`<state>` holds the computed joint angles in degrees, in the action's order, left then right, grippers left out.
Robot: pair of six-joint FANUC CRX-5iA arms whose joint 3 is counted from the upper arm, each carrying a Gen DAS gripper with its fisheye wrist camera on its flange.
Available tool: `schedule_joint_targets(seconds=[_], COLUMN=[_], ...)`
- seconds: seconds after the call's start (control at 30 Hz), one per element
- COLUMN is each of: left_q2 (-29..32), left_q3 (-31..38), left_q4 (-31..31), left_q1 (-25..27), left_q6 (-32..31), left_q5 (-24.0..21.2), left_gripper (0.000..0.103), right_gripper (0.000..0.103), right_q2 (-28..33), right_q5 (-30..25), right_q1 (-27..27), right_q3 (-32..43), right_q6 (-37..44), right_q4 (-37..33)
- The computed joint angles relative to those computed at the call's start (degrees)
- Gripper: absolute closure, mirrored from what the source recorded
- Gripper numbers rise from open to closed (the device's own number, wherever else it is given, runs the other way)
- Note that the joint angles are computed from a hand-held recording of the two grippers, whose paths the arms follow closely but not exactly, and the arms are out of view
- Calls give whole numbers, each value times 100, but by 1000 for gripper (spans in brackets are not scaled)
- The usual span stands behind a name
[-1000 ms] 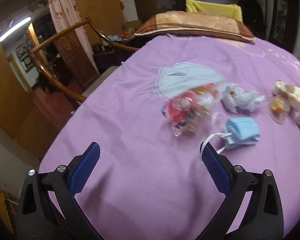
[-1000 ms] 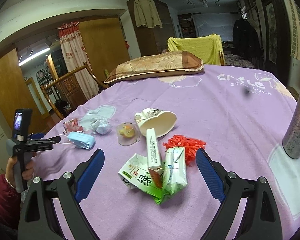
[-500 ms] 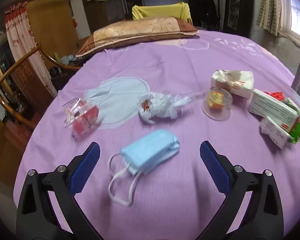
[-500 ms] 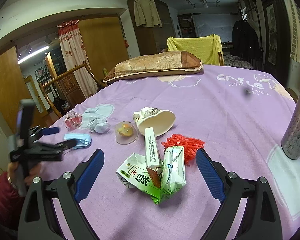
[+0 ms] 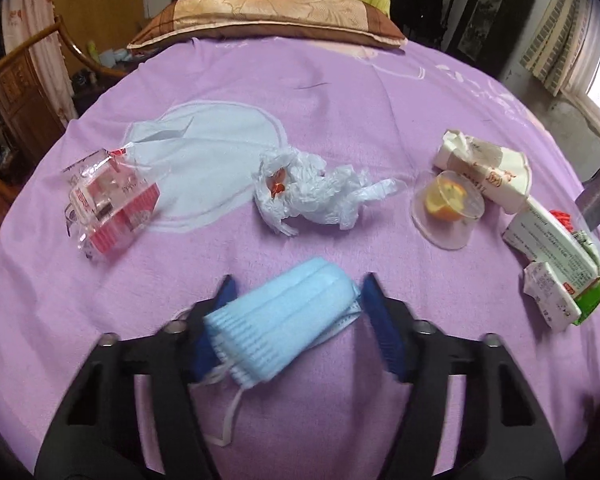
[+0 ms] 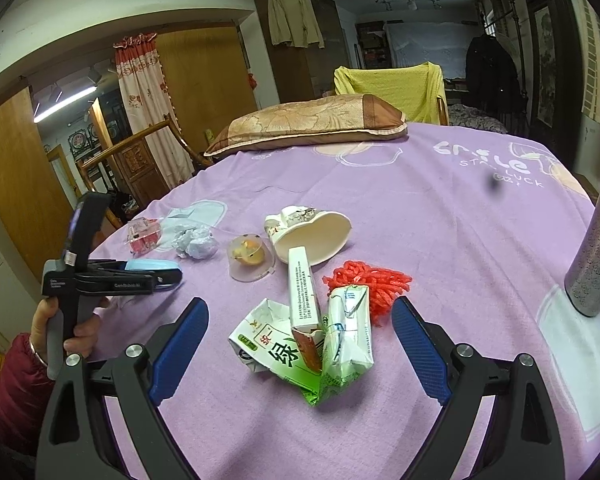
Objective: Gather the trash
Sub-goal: 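Lift the blue mask with the left tool while the right tool grasps the white-green tea carton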
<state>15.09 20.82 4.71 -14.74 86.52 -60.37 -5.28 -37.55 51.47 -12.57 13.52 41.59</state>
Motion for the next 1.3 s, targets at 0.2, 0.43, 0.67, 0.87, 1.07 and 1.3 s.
schedule_joint_targets(seconds=[0.2,0.43,0.67,0.87,1.07,1.3], left_q2=[-651,-803,-814,-777,-802,-822], left_q3=[-1062,-1219,-1249,-1212,-1279,-1381], left_q4=[933,831,842,861,996,1246], left_q1=[147,115,113,109,131,176], left_q6=[-628,-396,-490,-549,-685,-897], left_q5=[1108,1414,1437,1370,1397,1437], left_gripper=[51,50,50,50,50,50], right_gripper=[12,19,45,49,63,64], right_q2=[-42,-34,-6,146,930,1302], right_q5=[57,-103,36,47,-914,-1426], right_q1=[-101,-165,-335,-70,45,45], right_q3=[-74,-101,33,57,1204,1573], right_q6=[-251,-530,-241,-71,1380,1696], right_q4=[30,91,-676,214,-643,-683])
